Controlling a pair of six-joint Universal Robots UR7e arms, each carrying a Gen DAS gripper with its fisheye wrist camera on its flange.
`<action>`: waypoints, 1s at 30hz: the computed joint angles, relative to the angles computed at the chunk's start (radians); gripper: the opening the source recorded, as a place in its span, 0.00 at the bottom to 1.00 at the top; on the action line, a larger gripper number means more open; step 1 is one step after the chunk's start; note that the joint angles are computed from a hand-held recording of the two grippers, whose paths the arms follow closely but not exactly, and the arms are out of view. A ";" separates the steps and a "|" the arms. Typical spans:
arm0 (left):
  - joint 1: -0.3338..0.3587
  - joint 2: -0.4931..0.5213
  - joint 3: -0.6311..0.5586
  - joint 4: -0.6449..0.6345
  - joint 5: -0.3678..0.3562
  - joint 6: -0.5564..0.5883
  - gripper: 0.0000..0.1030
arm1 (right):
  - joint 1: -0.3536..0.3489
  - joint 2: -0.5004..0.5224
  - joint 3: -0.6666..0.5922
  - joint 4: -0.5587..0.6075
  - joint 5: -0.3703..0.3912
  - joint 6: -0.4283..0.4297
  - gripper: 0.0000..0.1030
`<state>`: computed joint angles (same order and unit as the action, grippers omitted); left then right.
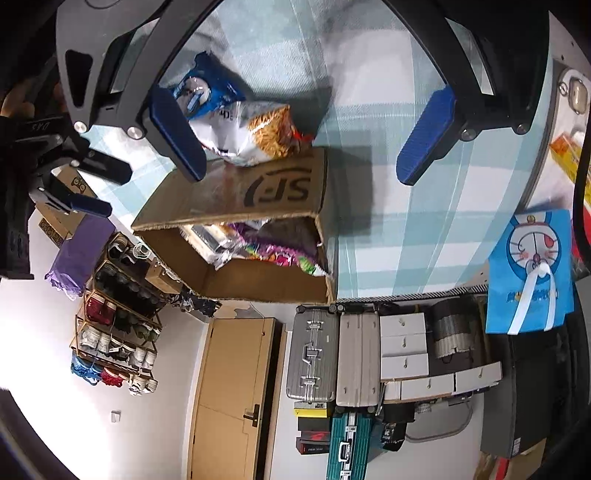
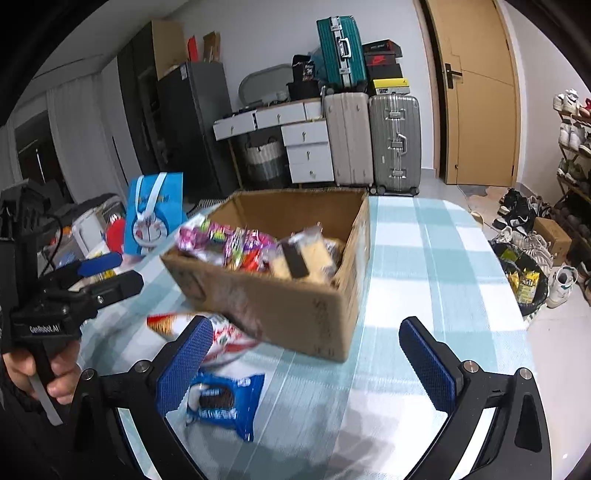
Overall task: Organize snacks
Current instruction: 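Withdraw both tools from the box toward the chip bag and Oreo pack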
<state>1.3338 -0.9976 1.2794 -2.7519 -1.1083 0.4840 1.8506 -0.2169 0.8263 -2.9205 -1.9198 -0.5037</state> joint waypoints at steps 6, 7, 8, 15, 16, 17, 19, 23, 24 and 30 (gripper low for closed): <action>0.004 -0.009 0.009 0.015 0.011 0.000 1.00 | 0.005 0.031 -0.036 0.062 -0.038 0.001 0.99; 0.004 -0.006 0.005 0.020 0.016 -0.003 1.00 | 0.005 0.035 -0.044 0.079 -0.045 0.005 0.99; 0.003 -0.005 0.002 0.024 0.021 -0.007 1.00 | 0.006 0.039 -0.049 0.097 -0.052 0.006 0.99; 0.002 0.005 -0.022 0.050 0.039 -0.006 1.00 | 0.011 0.082 -0.101 0.211 -0.077 -0.001 0.99; 0.003 0.005 -0.022 0.050 0.039 -0.007 1.00 | 0.012 0.087 -0.106 0.226 -0.074 -0.005 0.99; 0.004 0.004 -0.023 0.053 0.037 -0.010 1.00 | 0.014 0.091 -0.107 0.236 -0.074 -0.010 0.99; 0.007 0.006 -0.028 0.059 0.037 -0.017 1.00 | 0.016 0.100 -0.115 0.253 -0.074 -0.016 0.99; 0.012 0.014 -0.045 0.078 0.042 -0.029 1.00 | 0.017 0.118 -0.128 0.290 -0.076 -0.017 0.99; 0.013 0.014 -0.045 0.080 0.043 -0.030 1.00 | 0.018 0.123 -0.133 0.296 -0.079 -0.018 0.99; 0.017 0.021 -0.048 0.086 0.047 -0.024 1.00 | 0.021 0.159 -0.181 0.329 -0.131 -0.012 1.00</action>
<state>1.3506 -0.9770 1.2313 -2.6658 -1.0618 0.4604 1.8713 -0.0580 0.6453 -2.5919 -2.0511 -0.5156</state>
